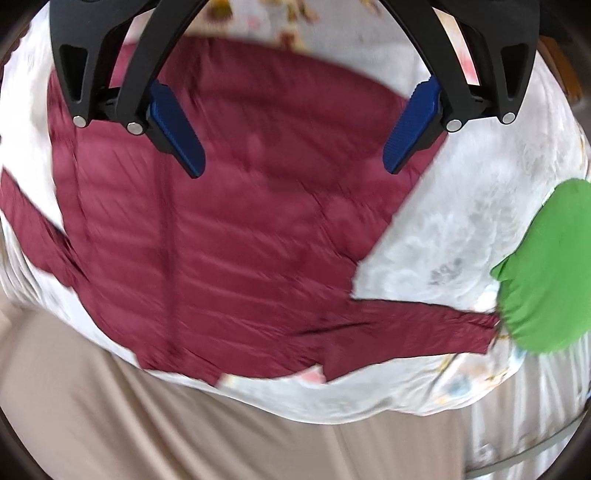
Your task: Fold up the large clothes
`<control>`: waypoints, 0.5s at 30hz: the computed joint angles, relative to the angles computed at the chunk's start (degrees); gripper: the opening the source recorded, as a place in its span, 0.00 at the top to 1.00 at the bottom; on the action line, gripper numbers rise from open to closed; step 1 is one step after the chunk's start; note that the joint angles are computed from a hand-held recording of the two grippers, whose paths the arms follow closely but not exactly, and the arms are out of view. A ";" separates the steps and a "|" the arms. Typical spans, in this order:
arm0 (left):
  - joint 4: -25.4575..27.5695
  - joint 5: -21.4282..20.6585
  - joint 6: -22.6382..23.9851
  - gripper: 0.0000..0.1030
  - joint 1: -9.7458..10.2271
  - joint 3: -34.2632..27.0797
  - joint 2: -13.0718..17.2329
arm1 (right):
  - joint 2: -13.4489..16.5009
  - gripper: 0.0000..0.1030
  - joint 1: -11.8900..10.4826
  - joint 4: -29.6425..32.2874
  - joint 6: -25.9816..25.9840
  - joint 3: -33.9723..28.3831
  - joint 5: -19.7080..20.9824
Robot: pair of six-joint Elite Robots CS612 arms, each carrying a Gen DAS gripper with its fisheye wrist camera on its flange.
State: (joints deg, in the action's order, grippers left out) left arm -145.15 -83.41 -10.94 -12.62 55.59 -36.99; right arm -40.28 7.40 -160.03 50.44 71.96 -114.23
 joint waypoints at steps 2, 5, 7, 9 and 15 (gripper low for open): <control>0.64 1.98 -1.51 0.08 0.23 -3.30 2.20 | 0.29 0.14 -2.88 -1.58 3.39 1.01 -0.03; 2.04 4.41 -2.65 0.08 0.37 -7.78 5.11 | 1.44 0.14 -6.98 -3.23 8.97 1.61 -0.85; 2.99 5.12 -3.53 0.08 0.42 -10.30 6.67 | 2.02 0.14 -8.74 -5.32 11.85 2.09 -0.76; 2.53 5.60 -4.48 0.08 0.40 -11.93 7.85 | 2.84 0.14 -10.38 -8.42 14.65 2.35 0.30; 3.19 4.23 -5.79 0.08 0.25 -16.27 10.67 | 5.93 0.18 -12.45 -10.63 14.21 -1.29 1.83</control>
